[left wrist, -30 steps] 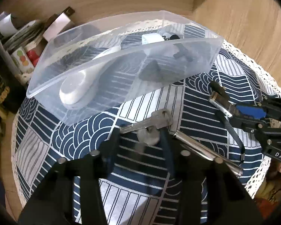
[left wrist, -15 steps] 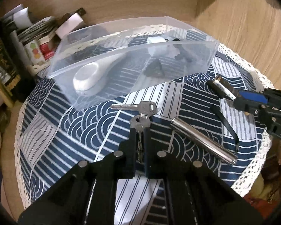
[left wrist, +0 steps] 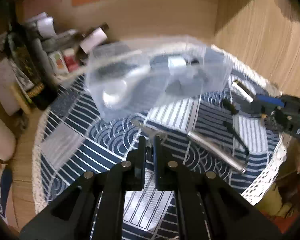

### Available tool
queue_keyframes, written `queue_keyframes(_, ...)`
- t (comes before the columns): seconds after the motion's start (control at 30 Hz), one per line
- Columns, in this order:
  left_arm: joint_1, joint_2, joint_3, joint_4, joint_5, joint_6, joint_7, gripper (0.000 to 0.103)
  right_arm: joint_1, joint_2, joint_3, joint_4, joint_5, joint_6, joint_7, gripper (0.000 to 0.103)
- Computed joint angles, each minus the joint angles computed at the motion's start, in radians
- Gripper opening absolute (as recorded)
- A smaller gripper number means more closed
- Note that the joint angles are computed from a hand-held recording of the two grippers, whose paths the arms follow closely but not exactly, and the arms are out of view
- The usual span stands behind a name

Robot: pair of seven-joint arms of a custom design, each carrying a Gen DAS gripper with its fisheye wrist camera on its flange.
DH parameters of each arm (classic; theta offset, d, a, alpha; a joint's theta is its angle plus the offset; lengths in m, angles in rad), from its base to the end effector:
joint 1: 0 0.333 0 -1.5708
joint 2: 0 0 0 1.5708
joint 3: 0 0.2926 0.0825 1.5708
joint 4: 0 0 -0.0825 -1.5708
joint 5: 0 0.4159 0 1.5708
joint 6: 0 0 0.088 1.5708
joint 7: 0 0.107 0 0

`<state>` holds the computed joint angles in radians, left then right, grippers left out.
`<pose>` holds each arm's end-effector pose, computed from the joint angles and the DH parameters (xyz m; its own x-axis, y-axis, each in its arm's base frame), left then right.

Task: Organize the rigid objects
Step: 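Carry the keys and battery into the clear box and open both tools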

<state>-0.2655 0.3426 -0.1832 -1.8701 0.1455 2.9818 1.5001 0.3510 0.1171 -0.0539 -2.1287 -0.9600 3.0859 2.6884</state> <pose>0.6268 -0.3014 0.3859 -0.4566 -0.8896 -0.0064 -0.6328 0.3298 -0.7006 0.5624 0.2429 0.3850 0.1587 -0.9837 -0.0845 -0.6527 -0.0403 -0.7566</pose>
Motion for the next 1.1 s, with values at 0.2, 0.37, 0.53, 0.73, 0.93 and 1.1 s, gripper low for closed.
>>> queue_keyframes(0.2,0.014,-0.048,-0.008,-0.023,-0.017,0.049,0.002,0.005,0.014,0.004,-0.027,0.048,-0.17,0.01,0.152,0.022)
queue_keyframes(0.37,0.039,-0.054,-0.031,-0.003,-0.049,0.047,0.038,0.005,0.005,0.017,-0.022,0.101,-0.279,0.015,0.252,0.022)
queue_keyframes(0.53,0.005,-0.048,0.003,0.039,-0.016,0.054,0.013,0.005,-0.002,0.037,-0.017,0.164,-0.343,0.02,0.293,0.022)
queue_keyframes(0.73,0.01,-0.013,-0.007,0.135,-0.017,0.032,0.021,0.005,-0.002,0.067,-0.018,0.244,-0.4,0.016,0.322,0.022)
queue_keyframes(0.93,0.01,0.042,-0.013,0.259,-0.036,0.002,0.043,0.005,-0.001,0.114,-0.031,0.308,-0.328,0.034,0.248,0.022)
queue_keyframes(1.1,0.019,0.116,-0.035,0.39,-0.07,-0.045,0.081,0.005,-0.005,0.16,-0.03,0.344,-0.161,0.043,0.083,0.022)
